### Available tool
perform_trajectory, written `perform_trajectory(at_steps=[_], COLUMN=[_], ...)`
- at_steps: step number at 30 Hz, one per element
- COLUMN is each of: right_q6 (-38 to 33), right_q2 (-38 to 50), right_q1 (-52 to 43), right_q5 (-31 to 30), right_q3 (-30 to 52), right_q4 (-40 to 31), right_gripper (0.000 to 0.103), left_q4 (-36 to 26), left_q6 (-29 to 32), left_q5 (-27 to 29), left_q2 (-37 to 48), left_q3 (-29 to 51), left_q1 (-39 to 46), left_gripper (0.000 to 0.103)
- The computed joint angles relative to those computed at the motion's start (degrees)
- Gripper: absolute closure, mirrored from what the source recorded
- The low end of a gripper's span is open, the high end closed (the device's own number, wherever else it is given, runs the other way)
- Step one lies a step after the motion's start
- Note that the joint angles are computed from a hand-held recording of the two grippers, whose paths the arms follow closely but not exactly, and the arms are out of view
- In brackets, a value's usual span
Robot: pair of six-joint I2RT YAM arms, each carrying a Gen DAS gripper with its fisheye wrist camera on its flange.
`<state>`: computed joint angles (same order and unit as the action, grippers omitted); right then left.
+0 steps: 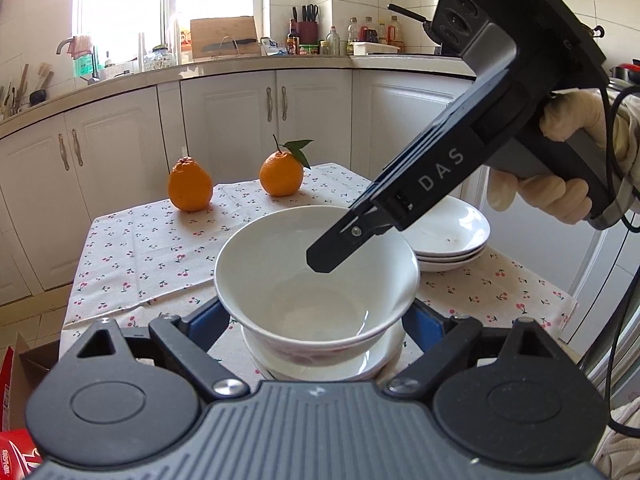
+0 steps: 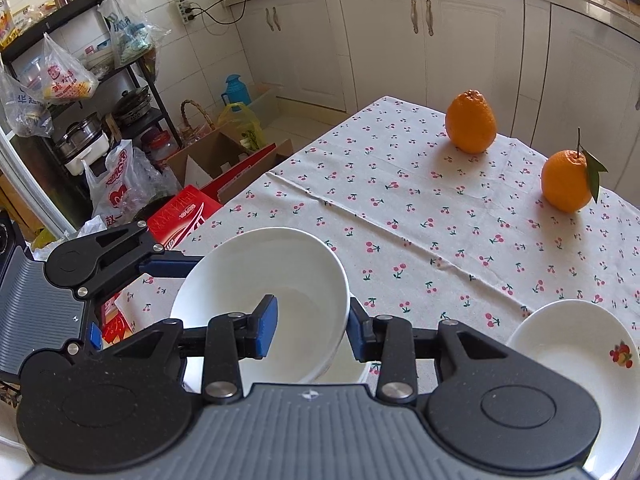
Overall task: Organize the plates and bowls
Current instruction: 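Lift the white bowl with the right gripper and carry it over the bowl stack, then lower the held bowl into the stacked bowls and open the right gripper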
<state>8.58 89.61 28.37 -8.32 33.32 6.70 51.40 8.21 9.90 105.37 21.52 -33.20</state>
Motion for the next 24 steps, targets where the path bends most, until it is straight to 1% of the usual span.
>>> perform_trajectory(at_steps=[11,23,24], right_q6=[-0.08,-1.13,-1.26], right_q2=[3.05,4.39,4.42], right_q1=[-0.59,0.42,0.54], right_q5=[-0.24,2.23,2.55], right_q3=[0.21,0.3,0.21], right_q4=[1.41,1.82,2.0], right_gripper=[0.061,0.058,0.057], left_q4=[-1.27,-1.32,-1.08], left_q6=[-0.47,-0.61,-0.61], left_q5=[-0.22,0.98,0.99], left_q2=[2.59,3.54,3.68], left_q3=[1.57,2.08,2.05], left_q1=[-0.45,-0.02,-0.01], left_gripper=[0.011,0.011,0.01])
